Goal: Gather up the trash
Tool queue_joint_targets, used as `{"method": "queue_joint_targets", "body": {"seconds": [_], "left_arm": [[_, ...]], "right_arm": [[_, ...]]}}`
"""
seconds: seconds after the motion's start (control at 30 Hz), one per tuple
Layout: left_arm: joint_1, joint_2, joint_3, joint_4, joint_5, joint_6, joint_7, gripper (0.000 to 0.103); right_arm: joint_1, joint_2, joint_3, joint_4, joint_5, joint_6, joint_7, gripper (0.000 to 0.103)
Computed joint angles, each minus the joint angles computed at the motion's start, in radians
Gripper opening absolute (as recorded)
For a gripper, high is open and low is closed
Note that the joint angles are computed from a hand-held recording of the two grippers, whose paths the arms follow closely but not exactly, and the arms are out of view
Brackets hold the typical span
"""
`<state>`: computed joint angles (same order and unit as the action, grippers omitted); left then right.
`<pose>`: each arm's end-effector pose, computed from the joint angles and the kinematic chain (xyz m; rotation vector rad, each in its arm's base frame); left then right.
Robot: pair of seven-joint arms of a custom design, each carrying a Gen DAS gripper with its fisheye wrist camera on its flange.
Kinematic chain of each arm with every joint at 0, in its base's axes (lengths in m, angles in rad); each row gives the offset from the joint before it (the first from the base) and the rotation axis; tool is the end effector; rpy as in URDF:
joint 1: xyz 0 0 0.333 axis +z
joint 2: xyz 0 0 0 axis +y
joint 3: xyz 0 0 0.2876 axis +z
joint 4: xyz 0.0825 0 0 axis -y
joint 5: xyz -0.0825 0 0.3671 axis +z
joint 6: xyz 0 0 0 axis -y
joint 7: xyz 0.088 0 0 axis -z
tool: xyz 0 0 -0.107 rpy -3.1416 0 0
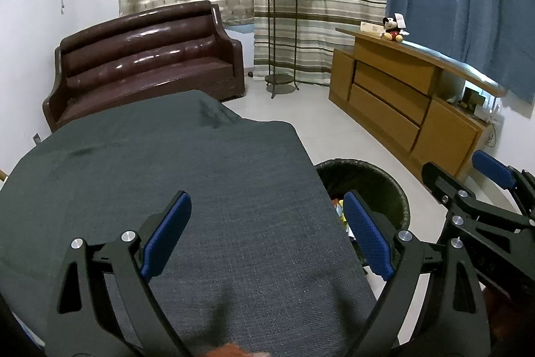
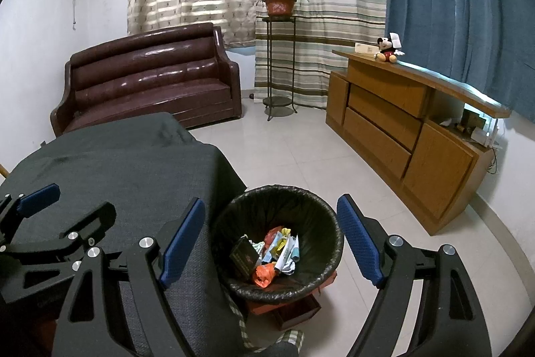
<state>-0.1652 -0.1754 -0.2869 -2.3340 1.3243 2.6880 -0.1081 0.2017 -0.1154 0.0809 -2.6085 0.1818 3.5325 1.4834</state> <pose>0.4347 -0.2485 0.4223 -1.7114 1.5252 -0.7773 0.4589 0.1107 0.4059 -1.6889 1.4278 -0.7848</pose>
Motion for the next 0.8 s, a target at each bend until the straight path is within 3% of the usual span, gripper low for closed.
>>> {"method": "queue_joint_targets", "body": {"seconds": [0.8], "left_arm": [[0.01, -0.011, -0.001, -0.006, 0.043, 0.01, -0.045, 0.093]], "right_arm": [[-0.005, 0.007, -0.016, -0.001, -0.041, 0.005, 0.027, 0.078]]}}
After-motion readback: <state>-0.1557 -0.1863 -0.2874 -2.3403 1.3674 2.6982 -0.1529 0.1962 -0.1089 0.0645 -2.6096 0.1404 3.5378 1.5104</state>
